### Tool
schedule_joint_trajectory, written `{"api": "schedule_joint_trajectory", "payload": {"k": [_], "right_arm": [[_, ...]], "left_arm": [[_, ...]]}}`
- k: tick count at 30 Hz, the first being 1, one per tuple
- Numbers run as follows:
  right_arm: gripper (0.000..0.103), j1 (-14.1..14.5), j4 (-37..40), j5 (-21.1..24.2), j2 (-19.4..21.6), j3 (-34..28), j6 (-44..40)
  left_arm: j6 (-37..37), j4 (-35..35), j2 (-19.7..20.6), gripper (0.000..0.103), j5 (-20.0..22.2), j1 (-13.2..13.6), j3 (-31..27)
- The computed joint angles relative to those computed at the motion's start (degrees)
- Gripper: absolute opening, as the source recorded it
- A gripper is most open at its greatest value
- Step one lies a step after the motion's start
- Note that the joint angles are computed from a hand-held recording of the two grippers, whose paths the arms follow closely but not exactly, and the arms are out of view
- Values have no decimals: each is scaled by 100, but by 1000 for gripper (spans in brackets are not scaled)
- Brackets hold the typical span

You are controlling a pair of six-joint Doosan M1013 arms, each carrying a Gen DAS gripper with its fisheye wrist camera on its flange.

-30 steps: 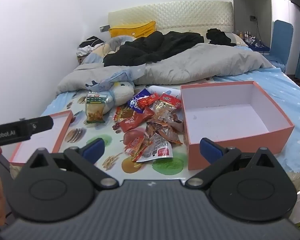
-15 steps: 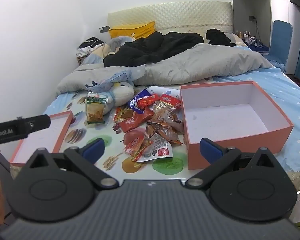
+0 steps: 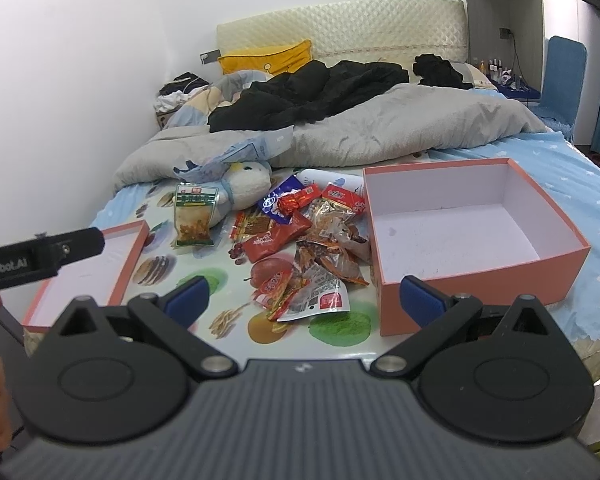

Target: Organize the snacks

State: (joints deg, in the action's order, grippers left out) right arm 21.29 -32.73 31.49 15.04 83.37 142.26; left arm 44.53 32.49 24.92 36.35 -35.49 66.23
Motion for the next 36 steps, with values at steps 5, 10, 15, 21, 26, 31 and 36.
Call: {"api": "schedule_joint_trajectory", "payload": {"k": [5, 10, 15, 21, 26, 31, 36], "right_arm": [[103, 10, -30, 41, 10, -20, 30], [103, 8, 106, 64, 25, -39, -47], [103, 24, 71, 80, 41, -53, -57], [103, -19, 456, -58, 28, -16, -292], [103, -8, 537, 50, 41, -26, -298], [103, 4, 568, 73, 39, -17, -293], [103, -6, 736, -48, 34, -2, -460]], "left_arm": [[8, 7, 13, 103, 23, -10, -24], [24, -2, 36, 103, 33, 5, -52], [26, 34, 37, 103, 39, 3, -49], [45, -31, 45, 103, 84, 18, -52], [70, -103, 43, 103, 74, 36, -3], [108, -188, 61, 103, 74, 57, -11], [122, -210, 68, 103, 96, 59, -17]]}}
